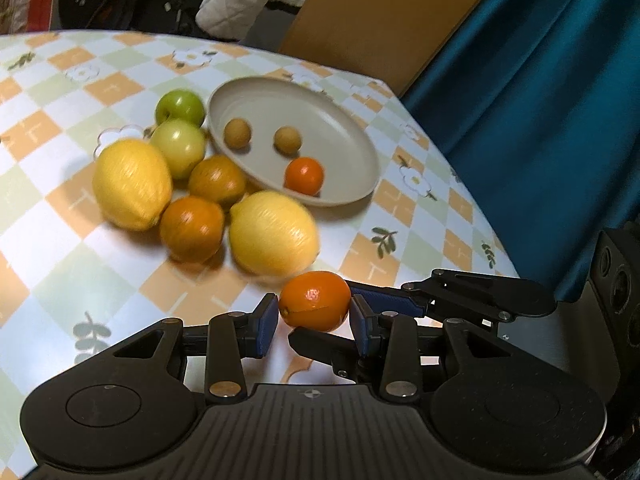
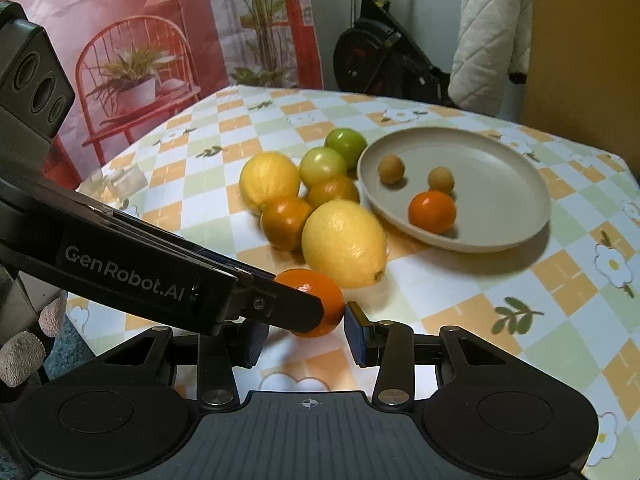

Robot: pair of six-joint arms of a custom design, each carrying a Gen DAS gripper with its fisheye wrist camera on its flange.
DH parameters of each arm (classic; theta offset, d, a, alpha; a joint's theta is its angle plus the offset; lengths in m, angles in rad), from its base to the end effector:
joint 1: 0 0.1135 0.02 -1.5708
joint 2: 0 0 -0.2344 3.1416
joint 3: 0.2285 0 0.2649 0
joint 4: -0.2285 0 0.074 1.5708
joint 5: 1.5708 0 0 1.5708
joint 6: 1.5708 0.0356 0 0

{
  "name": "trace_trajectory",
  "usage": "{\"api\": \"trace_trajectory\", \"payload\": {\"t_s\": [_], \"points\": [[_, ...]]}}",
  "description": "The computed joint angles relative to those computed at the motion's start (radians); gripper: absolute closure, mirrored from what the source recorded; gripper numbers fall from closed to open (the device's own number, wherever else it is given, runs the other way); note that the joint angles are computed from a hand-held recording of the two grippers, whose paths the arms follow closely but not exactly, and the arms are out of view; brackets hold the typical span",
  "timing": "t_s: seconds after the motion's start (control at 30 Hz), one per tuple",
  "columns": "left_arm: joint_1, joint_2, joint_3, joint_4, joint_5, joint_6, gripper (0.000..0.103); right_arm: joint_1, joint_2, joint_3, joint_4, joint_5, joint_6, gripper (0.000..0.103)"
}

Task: Organize fruits
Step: 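Grasp the orange tangerine with the left gripper and carry it over the plate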

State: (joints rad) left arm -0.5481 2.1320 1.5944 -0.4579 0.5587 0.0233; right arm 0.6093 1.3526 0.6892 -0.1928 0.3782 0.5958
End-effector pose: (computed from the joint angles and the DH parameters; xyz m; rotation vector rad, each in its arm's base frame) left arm 0.3775 -0.2526 0.1439 0.9386 2.4173 -0.9141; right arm 0.2369 0.1493 0.1498 0.1518 2.3476 0.1265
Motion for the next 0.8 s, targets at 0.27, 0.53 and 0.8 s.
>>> {"api": "trace_trajectory", "payload": {"t_s": [0.27, 0.53, 0.8], "points": [[-0.022, -0.028, 0.042, 0.006, -0.017, -0.006, 0.063, -0.031, -0.088, 0.0, -0.029, 0.034, -0.059, 0.065], [-0.033, 0.05, 0.239, -0.044, -0.039, -0.023, 0.062, -0.134, -0.087, 0.067, -0.015, 0.012, -0.188, 0.065], [-0.047, 0.249, 0.561, -0.184, -0.081, -0.012, 0.062, -0.258, 0.015, 0.136, 0.042, -0.085, -0.279, 0.065]]}}
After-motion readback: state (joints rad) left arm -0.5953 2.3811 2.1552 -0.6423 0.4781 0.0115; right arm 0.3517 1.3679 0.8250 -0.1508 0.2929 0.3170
